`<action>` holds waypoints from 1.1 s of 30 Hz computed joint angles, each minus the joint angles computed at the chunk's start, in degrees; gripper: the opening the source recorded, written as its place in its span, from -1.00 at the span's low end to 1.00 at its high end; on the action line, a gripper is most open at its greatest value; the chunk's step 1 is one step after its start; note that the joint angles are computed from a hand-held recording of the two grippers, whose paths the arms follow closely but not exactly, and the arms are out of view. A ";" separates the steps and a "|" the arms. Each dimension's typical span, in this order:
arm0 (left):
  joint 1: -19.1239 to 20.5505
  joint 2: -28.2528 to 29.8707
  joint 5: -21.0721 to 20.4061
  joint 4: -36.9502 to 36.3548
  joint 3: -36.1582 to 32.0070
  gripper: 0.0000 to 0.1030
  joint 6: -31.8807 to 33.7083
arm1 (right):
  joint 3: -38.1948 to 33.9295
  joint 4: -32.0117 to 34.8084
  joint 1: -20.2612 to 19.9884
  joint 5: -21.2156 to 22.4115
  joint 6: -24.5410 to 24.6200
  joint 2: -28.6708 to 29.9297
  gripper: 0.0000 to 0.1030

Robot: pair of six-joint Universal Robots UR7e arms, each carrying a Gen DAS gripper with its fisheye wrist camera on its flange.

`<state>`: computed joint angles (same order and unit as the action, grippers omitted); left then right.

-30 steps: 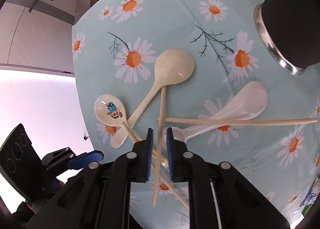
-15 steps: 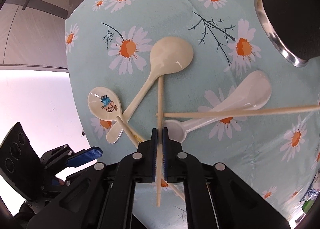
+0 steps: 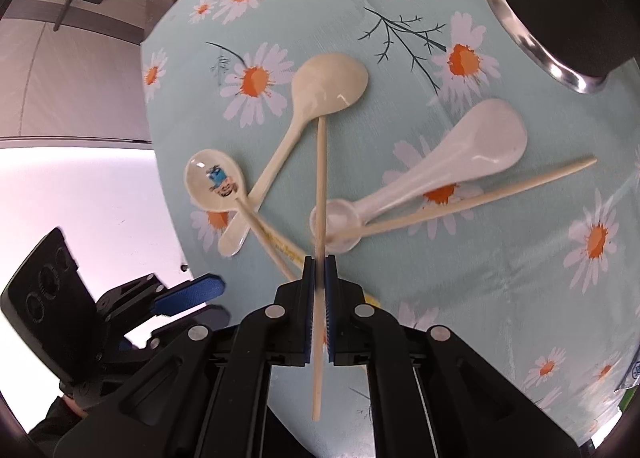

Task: Organize utensils
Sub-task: 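Close the left gripper on another chopstick while the right gripper holds its chopstick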

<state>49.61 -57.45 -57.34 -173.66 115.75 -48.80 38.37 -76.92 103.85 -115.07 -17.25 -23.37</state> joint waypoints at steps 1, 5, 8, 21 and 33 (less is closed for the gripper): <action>0.20 0.13 -0.55 0.16 -0.23 -0.56 -0.19 | 0.37 -0.20 -0.15 0.40 -0.21 -0.43 -0.88; 1.23 1.18 -3.75 0.52 -1.66 -0.56 -0.93 | 1.35 -0.86 -0.55 1.91 -1.26 -1.97 -0.88; 1.88 2.28 -6.00 0.30 -2.81 -0.56 -1.47 | 1.97 -1.28 -1.00 3.46 -2.13 -3.28 -0.88; 4.95 6.20 -13.76 -3.94 -4.82 -0.56 -10.78 | 1.60 -1.27 -2.16 9.51 -2.70 -7.28 -0.88; 4.61 7.63 -9.87 0.10 -8.58 -0.64 -10.09 | 3.45 -2.91 -3.22 11.38 -2.90 -9.18 -0.88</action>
<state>54.22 -49.82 -67.21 -173.56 107.17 -58.89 41.82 -79.83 100.63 -103.70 -20.16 -32.56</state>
